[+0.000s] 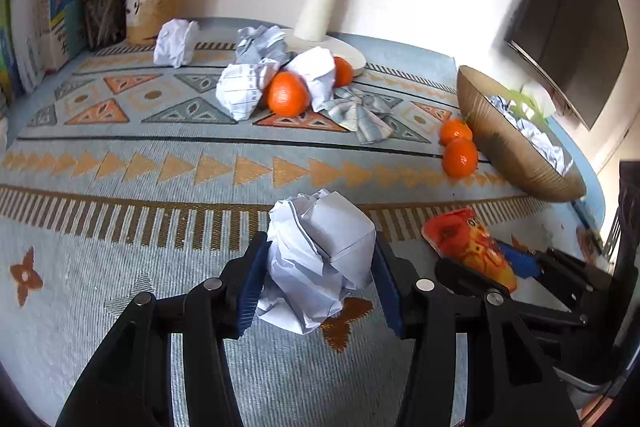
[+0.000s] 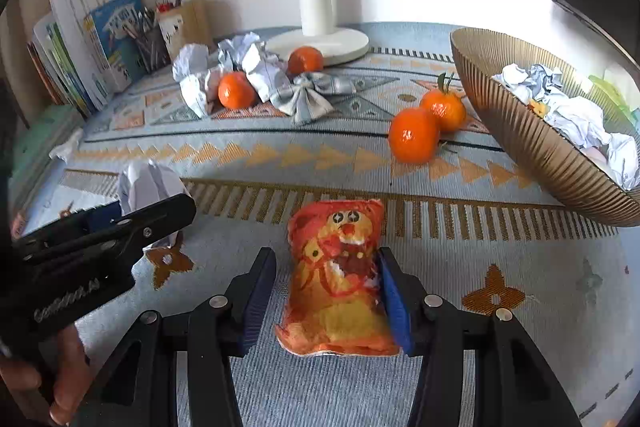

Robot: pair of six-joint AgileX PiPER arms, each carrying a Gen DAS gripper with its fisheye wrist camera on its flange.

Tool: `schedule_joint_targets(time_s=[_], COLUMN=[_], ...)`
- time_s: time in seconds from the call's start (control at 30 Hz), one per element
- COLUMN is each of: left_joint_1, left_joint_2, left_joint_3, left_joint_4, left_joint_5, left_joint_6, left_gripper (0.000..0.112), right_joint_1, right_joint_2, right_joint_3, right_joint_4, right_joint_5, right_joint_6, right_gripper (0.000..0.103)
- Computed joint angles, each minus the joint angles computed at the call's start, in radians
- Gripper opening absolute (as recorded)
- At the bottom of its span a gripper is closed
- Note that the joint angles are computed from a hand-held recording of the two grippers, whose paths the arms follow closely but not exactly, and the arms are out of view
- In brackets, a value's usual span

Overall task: Organize objects
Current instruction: 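Carry the paper ball and snack bag over the wicker bowl and open both tools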

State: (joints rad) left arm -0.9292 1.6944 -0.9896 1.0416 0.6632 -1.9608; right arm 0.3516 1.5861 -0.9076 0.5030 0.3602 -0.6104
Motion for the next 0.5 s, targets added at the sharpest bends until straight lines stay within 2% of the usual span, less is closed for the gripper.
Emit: schedule_joint_targets(time_s=[0.2,0.33,0.5], left_joint_1=[0.000,-0.006,-0.005], left_joint_2=[-0.003,0.000,0.001], left_joint_3=[0.000,-0.005,-0.006], left_joint_4=[0.001,0.004,0.001], left_joint_5=[-0.001,0.007,0.006], left_joint_6=[0.005,0.012,0.019], left_gripper=[0.047,0.047,0.047], right_joint_1=[-0.003,0.004,0.018], right_joint_2=[0.004,-0.001,-0.003], right_joint_3=[-0.005,0.002,0.002], right_joint_4=[0.005,-0.036,-0.082], right_joint_5=[-0.001,-0.016,-0.027], right_joint_6=[0.006,0.059,0.113], right_gripper=[0.049,0.039,0.039])
